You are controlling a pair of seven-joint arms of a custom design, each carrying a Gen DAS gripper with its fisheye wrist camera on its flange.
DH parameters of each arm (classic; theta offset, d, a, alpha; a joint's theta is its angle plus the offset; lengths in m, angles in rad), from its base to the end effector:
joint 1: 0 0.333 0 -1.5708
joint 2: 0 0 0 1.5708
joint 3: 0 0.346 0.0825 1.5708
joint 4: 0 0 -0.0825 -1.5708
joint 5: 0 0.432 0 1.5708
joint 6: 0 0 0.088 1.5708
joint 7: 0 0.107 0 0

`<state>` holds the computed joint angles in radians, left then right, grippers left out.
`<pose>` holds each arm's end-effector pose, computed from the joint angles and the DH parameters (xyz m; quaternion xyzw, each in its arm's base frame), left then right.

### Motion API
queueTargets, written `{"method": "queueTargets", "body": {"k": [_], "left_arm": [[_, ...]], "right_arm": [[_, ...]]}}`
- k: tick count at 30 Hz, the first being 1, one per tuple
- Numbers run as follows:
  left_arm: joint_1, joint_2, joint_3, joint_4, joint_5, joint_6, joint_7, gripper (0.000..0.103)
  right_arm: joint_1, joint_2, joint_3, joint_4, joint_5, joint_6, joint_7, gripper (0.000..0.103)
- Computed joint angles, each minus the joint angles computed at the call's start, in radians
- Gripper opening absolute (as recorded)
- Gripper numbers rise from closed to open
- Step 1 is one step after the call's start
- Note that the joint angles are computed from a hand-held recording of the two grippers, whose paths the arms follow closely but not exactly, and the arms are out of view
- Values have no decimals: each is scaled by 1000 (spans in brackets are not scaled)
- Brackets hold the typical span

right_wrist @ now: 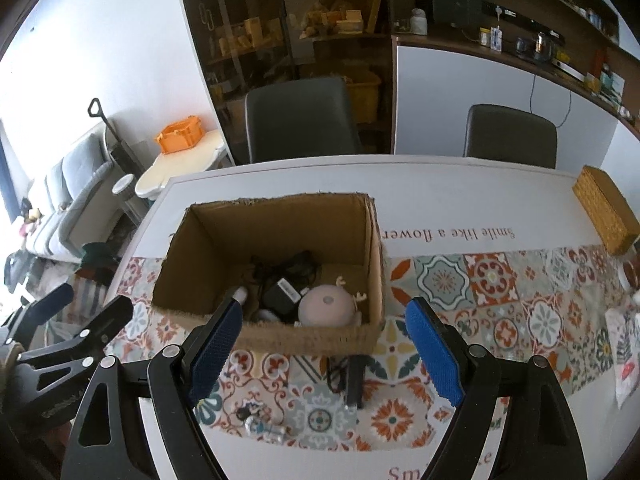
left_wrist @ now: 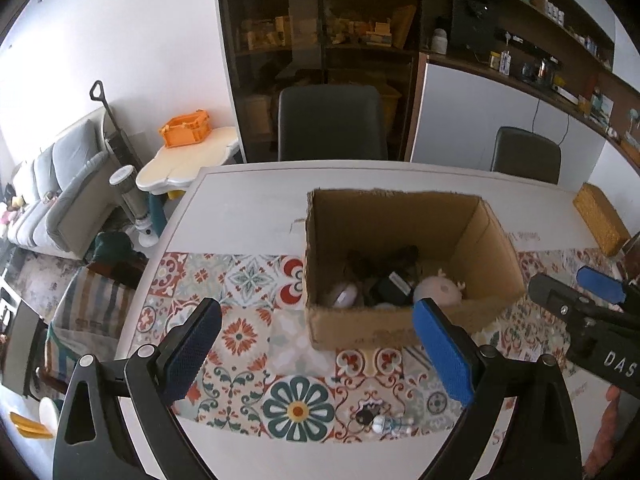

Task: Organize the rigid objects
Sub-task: 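Move both tools back toward the figurine keychain and black power bank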

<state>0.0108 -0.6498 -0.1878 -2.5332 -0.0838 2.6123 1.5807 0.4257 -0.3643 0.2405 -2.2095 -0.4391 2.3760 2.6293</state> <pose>0.4240 -0.0857 0.5777 -0.6151 0.7047 -0.2518 0.2483 0.4068 0.3322 0.5957 -0.6164 0.7129 -0.2085 0.2615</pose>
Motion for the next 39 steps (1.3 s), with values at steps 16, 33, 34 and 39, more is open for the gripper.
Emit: {"method": "queueTargets", "body": {"k": [16, 33, 34, 39], "left_arm": [[29, -137, -31, -168, 41, -150, -105, 99], [54, -174, -36, -265, 77, -280, -240, 99], [53, -174, -36, -269, 80, -284, -247, 99], [59, -159, -39, -286, 96, -292, -285, 99]], "right_arm": [[86, -45, -17, -135, 172, 5, -101, 84], [171, 127, -50, -102, 367, 25, -433, 77], [172, 137, -51, -100, 382, 27, -454, 76], [173, 193, -51, -76, 438, 30, -558, 72]]}}
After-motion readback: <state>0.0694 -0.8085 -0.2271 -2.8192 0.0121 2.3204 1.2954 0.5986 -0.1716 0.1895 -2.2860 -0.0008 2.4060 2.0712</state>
